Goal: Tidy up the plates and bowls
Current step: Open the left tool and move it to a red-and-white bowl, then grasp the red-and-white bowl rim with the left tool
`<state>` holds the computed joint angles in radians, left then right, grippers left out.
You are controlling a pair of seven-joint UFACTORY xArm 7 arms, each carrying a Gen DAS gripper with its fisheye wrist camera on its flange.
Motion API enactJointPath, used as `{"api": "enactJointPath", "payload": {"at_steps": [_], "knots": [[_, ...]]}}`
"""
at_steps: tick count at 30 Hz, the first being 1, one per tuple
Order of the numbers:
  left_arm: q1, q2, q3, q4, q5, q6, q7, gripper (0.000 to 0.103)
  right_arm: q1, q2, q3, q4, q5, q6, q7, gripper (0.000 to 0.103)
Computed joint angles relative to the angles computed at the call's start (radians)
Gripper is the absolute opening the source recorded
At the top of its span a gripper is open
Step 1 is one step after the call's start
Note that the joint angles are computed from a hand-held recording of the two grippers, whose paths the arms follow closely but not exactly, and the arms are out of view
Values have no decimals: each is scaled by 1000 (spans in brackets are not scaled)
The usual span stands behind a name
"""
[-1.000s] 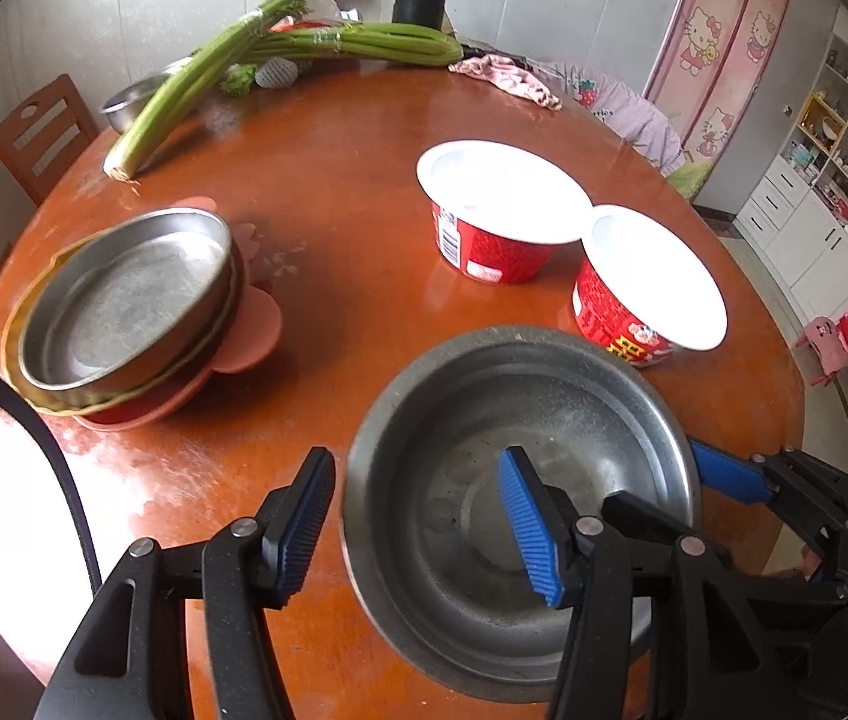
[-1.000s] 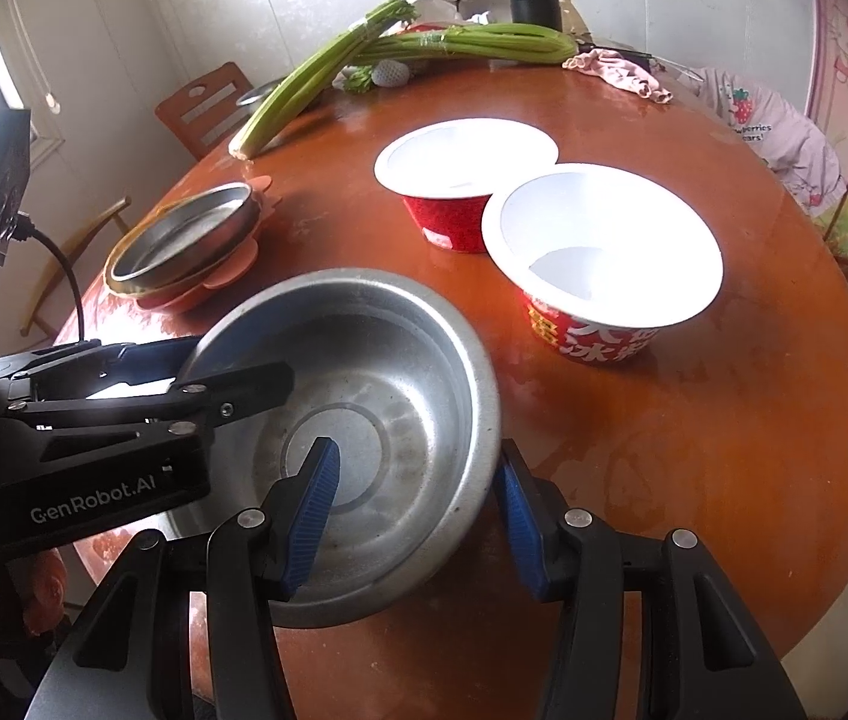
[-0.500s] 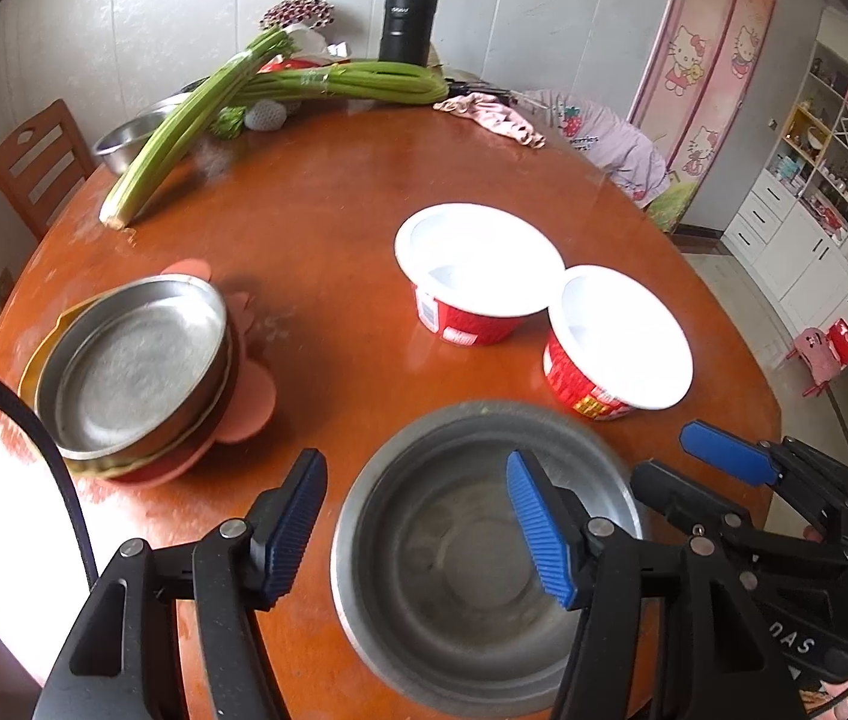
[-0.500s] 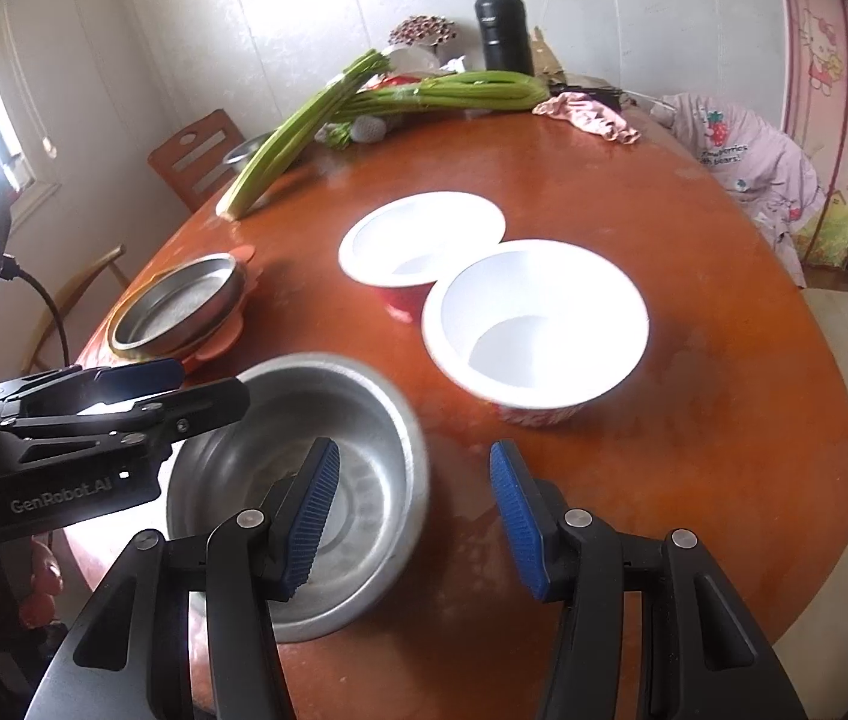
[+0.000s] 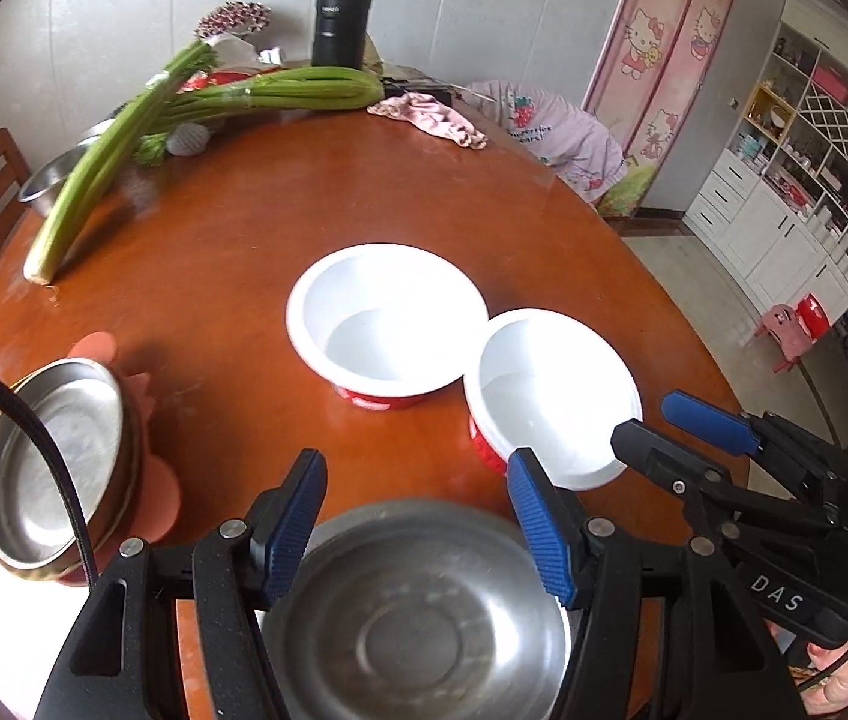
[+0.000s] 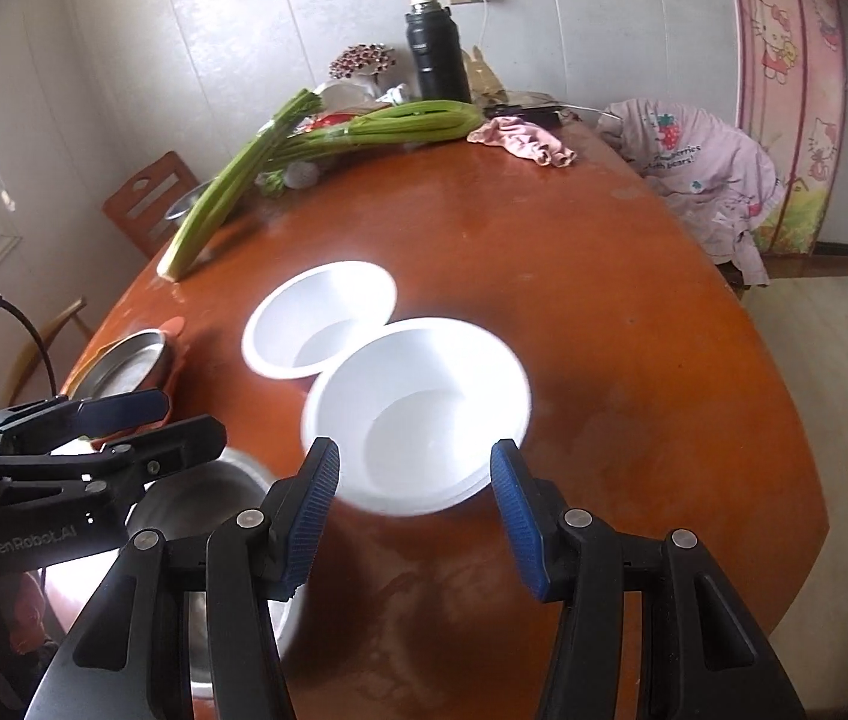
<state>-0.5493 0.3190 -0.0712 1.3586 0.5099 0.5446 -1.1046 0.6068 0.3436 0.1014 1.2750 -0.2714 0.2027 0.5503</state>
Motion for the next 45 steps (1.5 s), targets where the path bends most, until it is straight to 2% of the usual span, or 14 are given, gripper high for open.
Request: {"api": "enactJointPath", "payload": {"at_steps": [2,9,23,26,33,37,41,45], "knots": [[19,36,-16,37,-49,-3,49,62,-6,10,-3,10,3,7,-2,55],[19,127,-13,134,-150,4,138,62,-40,68,9,73,42,50,-55,55],[-11,222,15,235,-230,34,168,62,-63,129,16,120,102,73,-144,54],[-4,228,10,235,-249,13,178,62,-91,140,43,124,137,75,-183,54],[13,230,4,214,-294,-57,191,62,-95,139,51,114,166,62,-229,54],[27,240,-16,215,-334,-81,232,55,-105,146,77,123,188,62,-279,54],[37,249,-32,218,-376,-103,278,42,-108,152,95,131,217,67,-318,53],[34,253,-27,221,-395,-110,293,39,-79,151,68,139,207,76,-303,53]]}}
